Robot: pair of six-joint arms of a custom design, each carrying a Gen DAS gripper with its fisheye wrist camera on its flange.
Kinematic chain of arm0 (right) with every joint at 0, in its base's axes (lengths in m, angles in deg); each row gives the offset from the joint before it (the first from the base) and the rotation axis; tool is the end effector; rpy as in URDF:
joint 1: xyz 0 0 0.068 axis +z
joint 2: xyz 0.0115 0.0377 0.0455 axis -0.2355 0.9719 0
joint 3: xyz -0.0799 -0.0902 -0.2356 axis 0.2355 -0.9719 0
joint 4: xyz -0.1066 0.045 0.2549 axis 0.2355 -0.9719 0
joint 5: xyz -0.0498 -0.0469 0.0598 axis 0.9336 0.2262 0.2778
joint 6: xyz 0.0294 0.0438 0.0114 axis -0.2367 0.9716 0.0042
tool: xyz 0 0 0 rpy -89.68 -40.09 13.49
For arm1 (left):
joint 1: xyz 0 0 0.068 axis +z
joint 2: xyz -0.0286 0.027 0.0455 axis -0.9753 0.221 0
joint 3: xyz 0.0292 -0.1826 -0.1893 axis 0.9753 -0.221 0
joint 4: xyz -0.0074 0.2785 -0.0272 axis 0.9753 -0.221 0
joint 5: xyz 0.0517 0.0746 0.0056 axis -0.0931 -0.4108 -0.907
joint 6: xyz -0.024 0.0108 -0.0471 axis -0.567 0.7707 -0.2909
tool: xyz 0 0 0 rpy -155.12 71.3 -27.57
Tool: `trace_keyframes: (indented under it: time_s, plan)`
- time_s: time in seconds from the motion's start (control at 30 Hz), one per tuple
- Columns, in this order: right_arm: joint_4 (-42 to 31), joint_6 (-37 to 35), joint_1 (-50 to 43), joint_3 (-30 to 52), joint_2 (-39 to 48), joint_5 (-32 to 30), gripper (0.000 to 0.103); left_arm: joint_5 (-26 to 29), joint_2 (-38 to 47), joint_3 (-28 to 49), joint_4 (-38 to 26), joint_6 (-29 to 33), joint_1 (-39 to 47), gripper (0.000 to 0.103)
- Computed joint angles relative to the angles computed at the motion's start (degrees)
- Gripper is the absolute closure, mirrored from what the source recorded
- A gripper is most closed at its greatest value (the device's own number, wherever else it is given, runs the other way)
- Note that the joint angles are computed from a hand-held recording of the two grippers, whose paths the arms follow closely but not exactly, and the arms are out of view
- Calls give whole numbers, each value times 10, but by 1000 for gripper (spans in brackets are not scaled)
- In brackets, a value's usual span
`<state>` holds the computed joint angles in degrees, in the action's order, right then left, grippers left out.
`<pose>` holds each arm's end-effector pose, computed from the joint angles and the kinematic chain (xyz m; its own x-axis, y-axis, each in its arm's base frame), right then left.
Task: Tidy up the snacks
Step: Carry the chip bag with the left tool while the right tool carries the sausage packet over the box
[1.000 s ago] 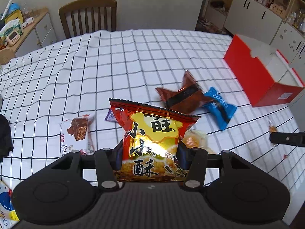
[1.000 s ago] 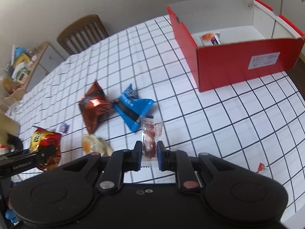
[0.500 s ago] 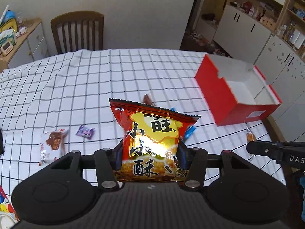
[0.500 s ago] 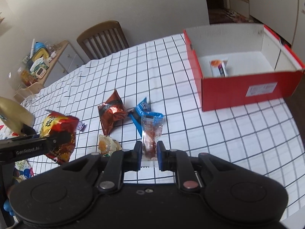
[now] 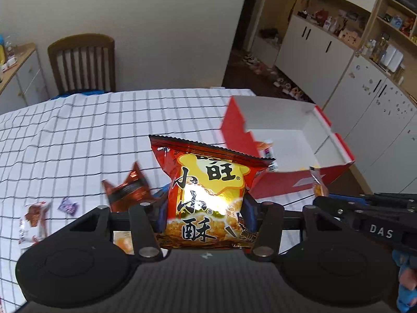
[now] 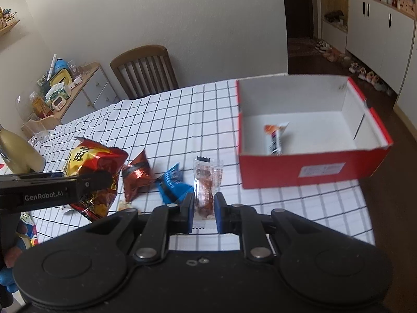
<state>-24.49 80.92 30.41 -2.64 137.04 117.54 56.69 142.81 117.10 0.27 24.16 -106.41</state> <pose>0.1722 0.1435 0.1296 -0.6993 0.3554 -0.6202 0.2729 0.9347 0.2280 0.2966 -0.1731 0.1425 -0.6970 0.3398 -0.6314 0.5498 0.8186 -0.1663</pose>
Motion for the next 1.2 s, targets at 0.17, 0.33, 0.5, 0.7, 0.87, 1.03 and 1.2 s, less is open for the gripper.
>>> trace_keyframes:
  time_s: [0.17,0.33,0.5,0.7,0.87,1.03,1.2]
  plan:
    - [-15,-46,-39,-27,-63,-8,89,-28,31,39,-1,-34,-56,50]
    - [-22,-97,-90,-55,-123,-24,89,-53,78,93,-7,-70,-102,50]
    - [-27,-151,-154,-81,-178,-55,89,-79,131,159,-19,-99,-137,50]
    - [-19,-225,-248,-101,-212,-105,89,-110,208,251,-44,-125,-168,50]
    - [3,-285,-334,-112,-209,-161,89,-136,271,330,-70,-138,-187,50]
    - [25,-347,-408,-116,-190,-200,89,-145,330,413,-105,-144,-203,50]
    - [75,-395,-459,-108,-114,-219,89,-160,396,510,-145,-144,-214,50]
